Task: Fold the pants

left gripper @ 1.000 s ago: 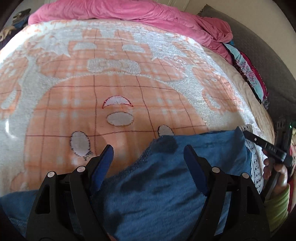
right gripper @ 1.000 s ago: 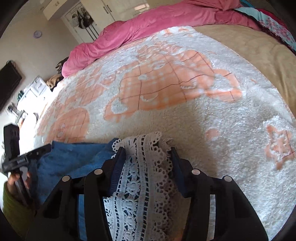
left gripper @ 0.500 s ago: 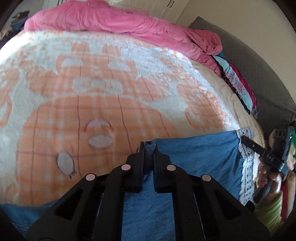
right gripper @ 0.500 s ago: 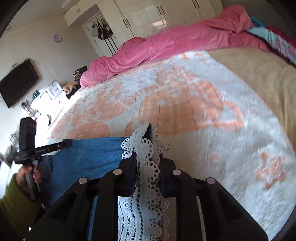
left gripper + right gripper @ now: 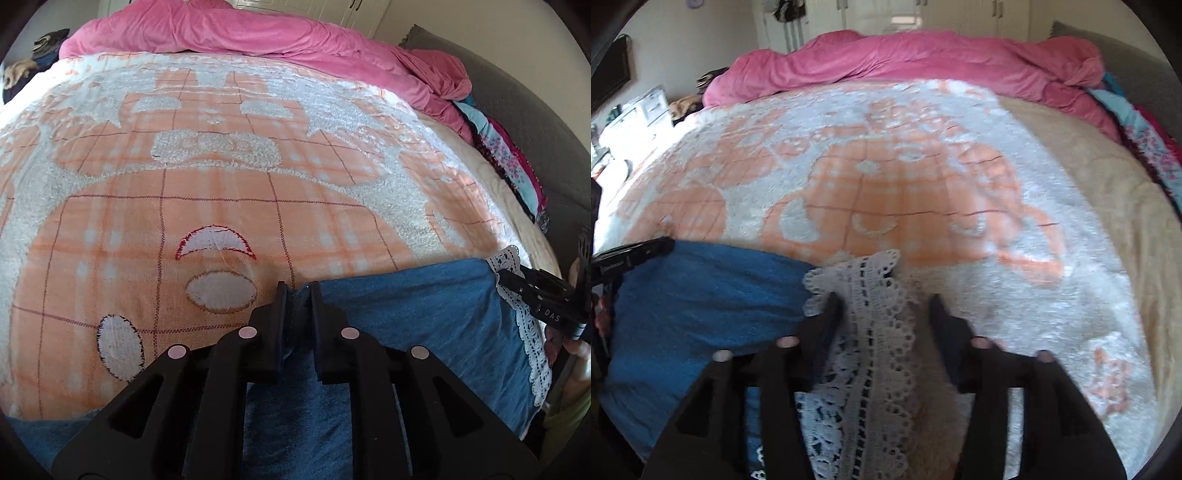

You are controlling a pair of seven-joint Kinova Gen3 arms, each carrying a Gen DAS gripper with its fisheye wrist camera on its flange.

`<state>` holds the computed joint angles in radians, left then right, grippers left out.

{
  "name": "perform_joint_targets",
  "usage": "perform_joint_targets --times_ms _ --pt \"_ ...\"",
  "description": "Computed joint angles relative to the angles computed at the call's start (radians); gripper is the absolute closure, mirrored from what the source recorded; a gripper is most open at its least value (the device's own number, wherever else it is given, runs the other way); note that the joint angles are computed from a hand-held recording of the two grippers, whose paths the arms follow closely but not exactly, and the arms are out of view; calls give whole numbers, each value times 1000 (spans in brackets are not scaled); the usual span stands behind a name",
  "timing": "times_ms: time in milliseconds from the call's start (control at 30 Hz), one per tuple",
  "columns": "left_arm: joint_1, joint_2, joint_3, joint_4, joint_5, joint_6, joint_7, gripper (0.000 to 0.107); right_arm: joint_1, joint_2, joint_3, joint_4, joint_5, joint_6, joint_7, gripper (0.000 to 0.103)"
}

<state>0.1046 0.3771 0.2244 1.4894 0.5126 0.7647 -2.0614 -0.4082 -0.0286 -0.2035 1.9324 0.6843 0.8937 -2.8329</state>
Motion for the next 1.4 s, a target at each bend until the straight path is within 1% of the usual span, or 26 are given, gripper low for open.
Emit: perform_joint_targets --times_ms 33,100,133,167,200,233,300,367,433,467,533,633,733,833,900,933,967,1000,1033,1067,1133,1200,1267,1300,1333,1400 --pt "3 -12 -10 9 9 -4 3 93 -24 -17 1 3 24 24 -41 45" --pt "12 -51 -52 34 41 7 6 62 -22 -91 -23 35 40 22 -122 45" --pt "-7 -74 -46 57 75 8 -17 58 6 -137 -56 69 49 -3 -163 45" --pt "-45 -104 -23 93 110 -2 -56 58 49 -183 -98 101 47 -33 -203 45" --pt "-65 -146 -18 139 134 -22 -95 58 84 -216 -142 123 51 -46 -244 42" --pt "-70 -187 -30 185 157 -41 -136 57 102 -257 -184 147 44 -44 -284 41" --pt "-121 -263 -28 273 217 -46 -217 55 123 -307 -268 175 27 -14 -366 40" --pt "-129 -314 -74 335 266 -20 -285 53 104 -336 -330 191 -3 29 -437 40" --pt "-127 -359 -117 381 262 3 -308 53 118 -372 -402 207 -57 49 -491 40" --pt "-124 -379 -139 399 259 19 -320 53 136 -394 -425 216 -87 39 -495 40" --pt "-106 -402 -162 413 228 24 -318 53 157 -420 -439 220 -156 22 -458 40" --pt "-81 -443 -181 445 163 -19 -322 49 201 -397 -469 194 -221 41 -390 40" --pt "-56 -469 -190 468 91 -66 -296 47 202 -402 -459 205 -244 3 -386 41" --pt "-41 -473 -206 477 67 -75 -290 45 227 -388 -461 204 -267 -29 -357 47" --pt "-31 -473 -197 485 27 -95 -261 43 260 -378 -469 203 -299 -45 -334 51" --pt "-25 -475 -191 491 5 -107 -243 42 258 -370 -467 206 -299 -48 -344 51" --pt "-17 -476 -186 496 -13 -119 -230 39 240 -363 -457 209 -288 -51 -357 54" --pt "-9 -478 -176 507 -39 -142 -212 37 205 -352 -438 211 -266 -45 -382 62" --pt "-1 -479 -165 514 -72 -161 -183 36 172 -347 -420 212 -249 -44 -398 65" --pt "4 -478 -151 521 -108 -180 -152 34 156 -341 -414 212 -236 -45 -401 75" --pt "22 -481 -151 531 -140 -201 -125 33 160 -314 -457 184 -201 2 -407 79" --pt "31 -481 -169 522 -136 -185 -127 33 206 -289 -545 135 -179 83 -361 81" --pt "31 -479 -190 512 -113 -164 -144 33 276 -285 -629 92 -191 164 -303 81" --pt "29 -478 -199 512 -101 -158 -156 33 297 -285 -653 79 -202 205 -277 86" --pt "28 -477 -203 516 -92 -160 -168 33 301 -279 -660 79 -206 232 -266 86" --pt "27 -472 -200 528 -89 -178 -180 33 257 -258 -632 96 -212 238 -270 86"
